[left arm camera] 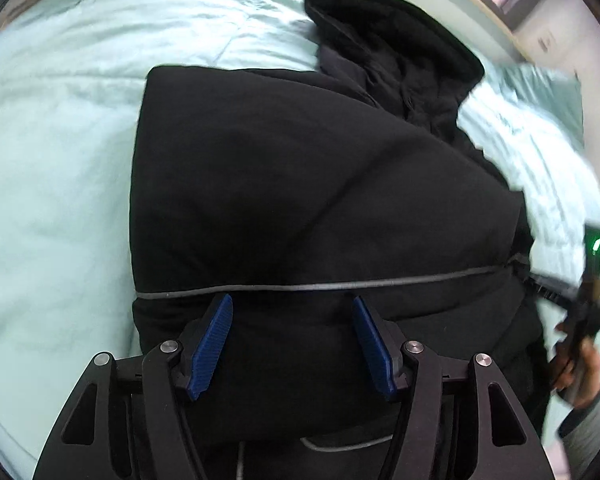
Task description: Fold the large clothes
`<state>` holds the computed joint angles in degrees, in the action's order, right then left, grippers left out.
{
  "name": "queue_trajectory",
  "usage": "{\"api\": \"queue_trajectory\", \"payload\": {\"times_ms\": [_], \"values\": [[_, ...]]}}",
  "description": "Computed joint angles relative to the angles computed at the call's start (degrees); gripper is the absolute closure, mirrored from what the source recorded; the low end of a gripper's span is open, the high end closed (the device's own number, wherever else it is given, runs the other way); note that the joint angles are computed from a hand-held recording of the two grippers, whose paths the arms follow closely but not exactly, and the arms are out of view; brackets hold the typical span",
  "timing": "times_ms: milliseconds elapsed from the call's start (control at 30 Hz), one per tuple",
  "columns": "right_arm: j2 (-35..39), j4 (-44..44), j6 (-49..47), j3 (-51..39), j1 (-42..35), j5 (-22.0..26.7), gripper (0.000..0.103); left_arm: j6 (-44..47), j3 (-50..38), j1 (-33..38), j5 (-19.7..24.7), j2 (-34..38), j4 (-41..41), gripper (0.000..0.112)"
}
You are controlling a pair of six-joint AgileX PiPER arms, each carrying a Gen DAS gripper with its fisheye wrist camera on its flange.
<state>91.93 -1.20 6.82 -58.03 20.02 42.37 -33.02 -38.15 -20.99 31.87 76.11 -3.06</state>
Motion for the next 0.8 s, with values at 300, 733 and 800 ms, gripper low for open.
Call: {"api": "queue_trajectory", "payload": {"times_ms": [300,733,800], "values": [[-8.3,1.8,1.2,-10.5,0.5,10.4,0.037,-0.1,-8.2,1.3,10.9,-7.3,5.1,0.048],[15.7,-4.9,10.3,-21.9,15.2,8.6,0.036,-9.0,-10.0,-1.6,11.9,6.4,17.0,0.048],[13.4,-5.1,10.0,-22.3,14.6,10.9,0.038,-7.0,-10.7,-0.7,13.1,4.0,14.7,0.048]]}}
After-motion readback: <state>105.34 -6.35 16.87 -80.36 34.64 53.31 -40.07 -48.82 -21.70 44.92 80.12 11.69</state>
